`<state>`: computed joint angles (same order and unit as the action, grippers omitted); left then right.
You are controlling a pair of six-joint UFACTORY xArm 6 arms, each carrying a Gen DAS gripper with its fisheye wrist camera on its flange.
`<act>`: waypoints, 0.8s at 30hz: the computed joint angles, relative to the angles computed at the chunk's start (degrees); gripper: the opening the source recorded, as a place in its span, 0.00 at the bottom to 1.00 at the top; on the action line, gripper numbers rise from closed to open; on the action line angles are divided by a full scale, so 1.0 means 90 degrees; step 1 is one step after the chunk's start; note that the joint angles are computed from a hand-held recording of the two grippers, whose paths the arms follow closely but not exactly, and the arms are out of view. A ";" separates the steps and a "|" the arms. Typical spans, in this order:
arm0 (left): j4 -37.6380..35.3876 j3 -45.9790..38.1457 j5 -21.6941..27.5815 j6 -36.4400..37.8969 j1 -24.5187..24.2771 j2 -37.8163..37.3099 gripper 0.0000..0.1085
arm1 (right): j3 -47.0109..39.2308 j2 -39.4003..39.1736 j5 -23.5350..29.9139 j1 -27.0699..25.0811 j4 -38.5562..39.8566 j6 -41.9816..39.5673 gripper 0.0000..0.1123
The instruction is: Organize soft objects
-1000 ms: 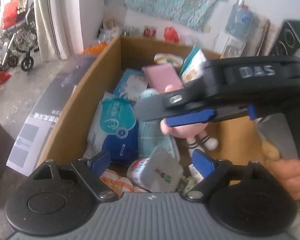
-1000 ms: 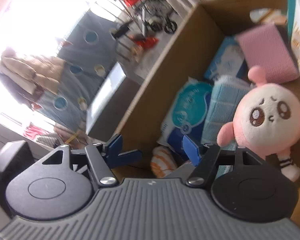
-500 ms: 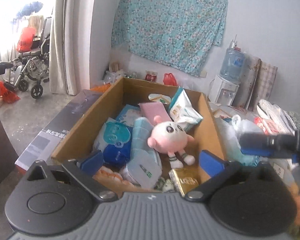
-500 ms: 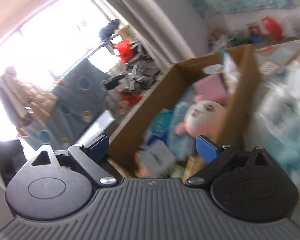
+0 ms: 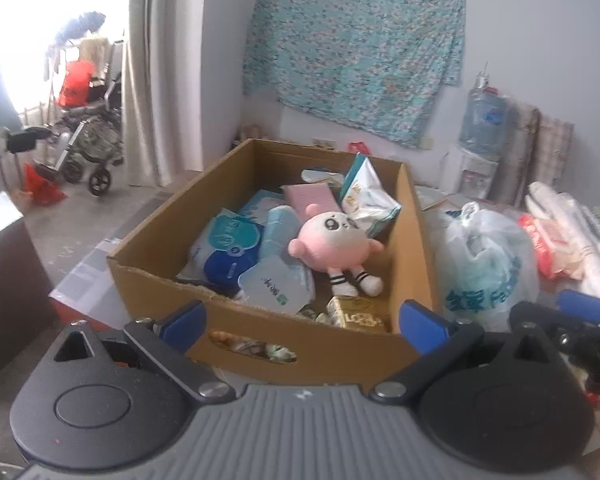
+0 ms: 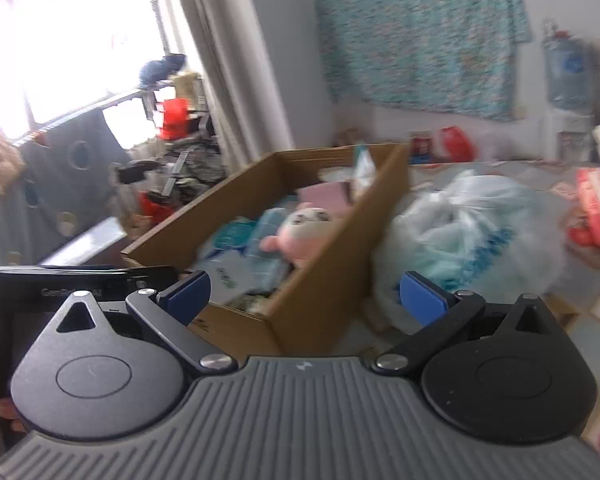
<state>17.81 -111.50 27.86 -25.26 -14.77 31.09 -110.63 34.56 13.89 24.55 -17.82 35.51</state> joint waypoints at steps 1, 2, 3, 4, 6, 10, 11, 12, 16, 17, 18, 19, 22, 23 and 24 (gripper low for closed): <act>0.0183 -0.0017 0.0081 -0.0139 -0.0024 -0.0003 0.95 | 0.0088 -0.0068 0.0054 -0.0012 -0.0288 0.0272 0.91; 0.0400 -0.0067 0.0218 -0.0299 -0.0064 0.0010 0.95 | 0.0152 -0.0122 0.0143 -0.0020 -0.0537 0.0509 0.91; 0.0544 -0.0097 0.0306 -0.0387 -0.0093 0.0018 0.95 | 0.0239 -0.0196 0.0232 -0.0021 -0.0826 0.0788 0.91; 0.0652 -0.0094 0.0347 -0.0434 -0.0114 0.0014 0.95 | 0.0360 -0.0286 0.0293 -0.0019 -0.1203 0.1120 0.91; 0.0755 -0.0020 0.0337 -0.0352 -0.0144 -0.0018 0.95 | 0.0437 -0.0349 0.0422 0.0002 -0.1753 0.1566 0.91; 0.1127 0.0111 0.0304 -0.0541 -0.0181 -0.0054 0.95 | 0.0277 -0.0267 0.0882 0.0127 -0.2294 0.1967 0.91; 0.1179 0.0137 0.0278 -0.0600 -0.0182 -0.0062 0.95 | 0.0169 -0.0193 0.0977 0.0161 -0.2191 0.1869 0.91; 0.1150 0.0157 0.0252 -0.0586 -0.0179 -0.0069 0.95 | 0.0101 -0.0137 0.1021 0.0182 -0.2044 0.1753 0.91; 0.0939 0.0216 0.0227 -0.0409 -0.0171 -0.0104 0.95 | -0.0204 0.0065 0.1270 0.0250 -0.1619 0.1453 0.91; 0.0921 0.0134 0.0367 -0.0357 -0.0186 -0.0073 0.95 | -0.0281 0.0113 0.1331 0.0261 -0.1590 0.1428 0.91; 0.0901 0.0055 0.0499 -0.0298 -0.0200 -0.0040 0.95 | -0.0390 0.0184 0.1400 0.0268 -0.1563 0.1398 0.91; 0.0885 0.0019 0.0566 -0.0261 -0.0206 -0.0022 0.95 | -0.0483 0.0241 0.1489 0.0276 -0.1571 0.1403 0.91; 0.0743 0.0085 0.0540 -0.0212 -0.0177 -0.0046 0.95 | -0.0742 0.0398 0.1745 0.0284 -0.1482 0.1378 0.91; 0.0667 0.0123 0.0514 -0.0183 -0.0166 -0.0064 0.95 | -0.0790 0.0437 0.1746 0.0272 -0.1433 0.1373 0.91; 0.0628 0.0147 0.0502 -0.0184 -0.0158 -0.0076 0.95 | -0.0789 0.0443 0.1721 0.0260 -0.1386 0.1355 0.91</act>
